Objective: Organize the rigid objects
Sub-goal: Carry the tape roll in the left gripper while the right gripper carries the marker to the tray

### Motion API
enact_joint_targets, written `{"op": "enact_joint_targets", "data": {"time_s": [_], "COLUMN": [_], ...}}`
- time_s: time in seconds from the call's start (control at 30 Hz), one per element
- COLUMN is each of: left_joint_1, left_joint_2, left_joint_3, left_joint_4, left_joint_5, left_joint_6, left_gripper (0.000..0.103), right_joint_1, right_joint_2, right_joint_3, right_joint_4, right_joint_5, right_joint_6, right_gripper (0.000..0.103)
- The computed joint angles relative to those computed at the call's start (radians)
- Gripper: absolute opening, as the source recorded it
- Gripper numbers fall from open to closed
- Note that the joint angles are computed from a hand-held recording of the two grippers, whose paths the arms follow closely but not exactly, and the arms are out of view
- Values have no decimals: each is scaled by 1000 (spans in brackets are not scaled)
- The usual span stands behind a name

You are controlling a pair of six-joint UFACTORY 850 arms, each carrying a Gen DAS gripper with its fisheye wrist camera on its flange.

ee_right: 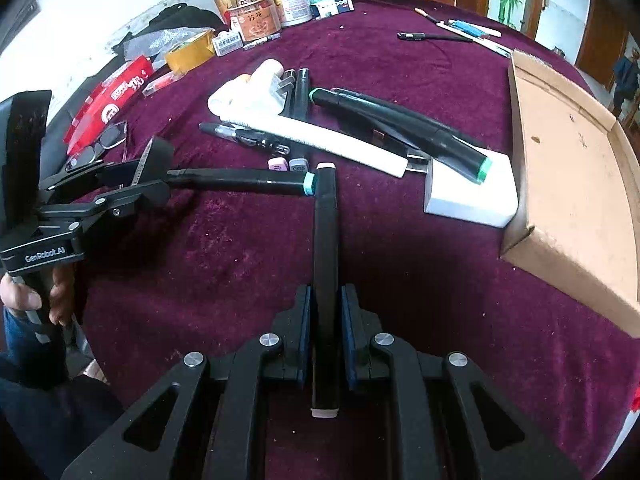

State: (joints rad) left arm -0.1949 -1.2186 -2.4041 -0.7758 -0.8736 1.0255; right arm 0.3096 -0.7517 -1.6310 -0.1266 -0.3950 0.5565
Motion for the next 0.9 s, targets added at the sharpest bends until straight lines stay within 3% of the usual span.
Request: {"op": "enact_joint_targets", "data": {"time_s": [0.2,0.43,0.9], "left_joint_1": [-6,-9,-27], "left_joint_2": [11,29,48], "left_joint_3": [17,45,50], "left_joint_4": [4,-8,-19], "left_joint_5": [9,17,19], "left_joint_6": [3,21,28], "left_gripper": [57,57,57], "right_joint_1": [5,0,-19], "right_joint_2": [-28,25,112], "right_joint_3": [-37,49,173], "right_joint_4": [-75,-34,321], "right_joint_5": [-12,81,278], "right_joint_6": [61,69,-220], "right_gripper": [13,13,13]}}
